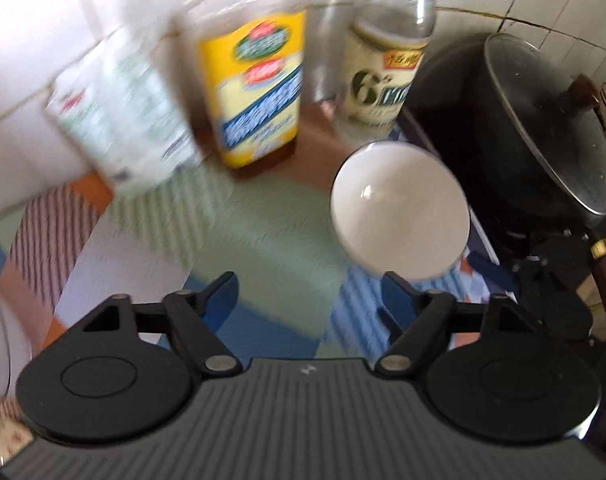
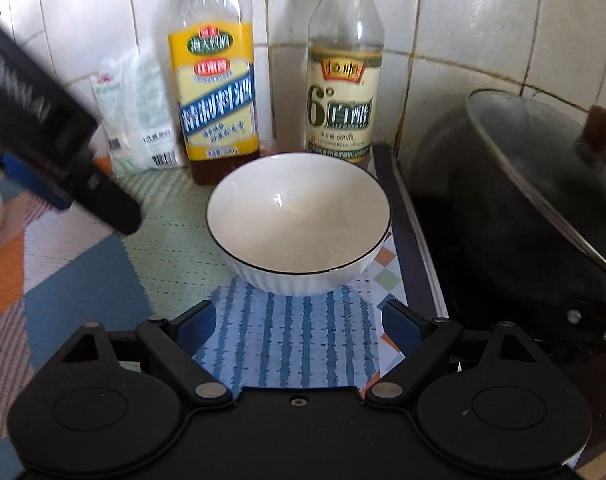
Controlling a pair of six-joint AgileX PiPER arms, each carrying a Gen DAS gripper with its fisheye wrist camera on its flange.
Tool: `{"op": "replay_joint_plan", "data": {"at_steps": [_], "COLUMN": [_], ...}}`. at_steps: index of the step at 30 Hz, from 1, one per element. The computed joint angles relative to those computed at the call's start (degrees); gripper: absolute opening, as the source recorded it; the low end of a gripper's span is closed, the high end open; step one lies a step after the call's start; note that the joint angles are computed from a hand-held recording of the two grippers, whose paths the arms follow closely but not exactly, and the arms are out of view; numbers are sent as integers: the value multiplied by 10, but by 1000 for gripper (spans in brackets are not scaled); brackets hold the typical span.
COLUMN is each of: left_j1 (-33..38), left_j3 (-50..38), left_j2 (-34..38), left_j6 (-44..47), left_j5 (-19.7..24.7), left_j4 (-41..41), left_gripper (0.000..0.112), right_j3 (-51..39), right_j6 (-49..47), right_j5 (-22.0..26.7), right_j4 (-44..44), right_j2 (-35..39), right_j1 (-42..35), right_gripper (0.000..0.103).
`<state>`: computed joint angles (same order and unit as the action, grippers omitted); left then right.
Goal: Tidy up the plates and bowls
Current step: 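Move the left gripper to the last white bowl by the stove, then close the left gripper on the rim of the white bowl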
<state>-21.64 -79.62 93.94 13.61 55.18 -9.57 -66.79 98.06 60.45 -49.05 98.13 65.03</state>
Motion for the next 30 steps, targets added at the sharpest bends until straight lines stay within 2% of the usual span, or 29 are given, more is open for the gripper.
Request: {"op": "replay_joint_plan", "data": {"at_steps": [2,5,8,9,10,12,15,18,20,23,26,30], "left_j1": [-23,-51,-56,-55,-55,-53,-43,-51,-52,-45,-48,-40], "left_j3": [-7,-51,-53,-54,-57,-77,-98,-82,-93,-131,-136,-123], "left_j2": [26,82,102,109,117,141,155,151,159,173,171,148], "left_j6": [-15,-60,-68,-71,-76,-67,-53,-62,-64,-55,-52,-43], "left_j5": [-28,-10,-30,-36,-37,-16,15,-15,-5,38,46,61], "left_j4": [16,52,53,51,52,40,-1,7,4,-7,2,-4], "left_gripper": [80,78,76,68,54,39,28,20,19,15,14,14], "right_j3": [2,-6,-7,-5,-3,-6,-28,-38,-33,-10,20,22], "right_j6": [-8,-32,-39,-45,-55,-72,-86,-82,-70,-62,-28,-24], "right_j5": [-19,-34,-40,-51,-62,-66,-50,-63,-74,-104,-135,-124], "right_j4": [-3,2,-4,-2,-1,-3,3,9,-3,-13,-26,-22], "right_j2": [8,24,24,21,20,29,52,60,66,53,29,15], "right_j1": [-11,-30,-42,-48,-54,-64,-73,-84,-90,-100,-105,-89], "right_gripper": [93,92,92,92,92,93,93,98,98,100,99,98]}}
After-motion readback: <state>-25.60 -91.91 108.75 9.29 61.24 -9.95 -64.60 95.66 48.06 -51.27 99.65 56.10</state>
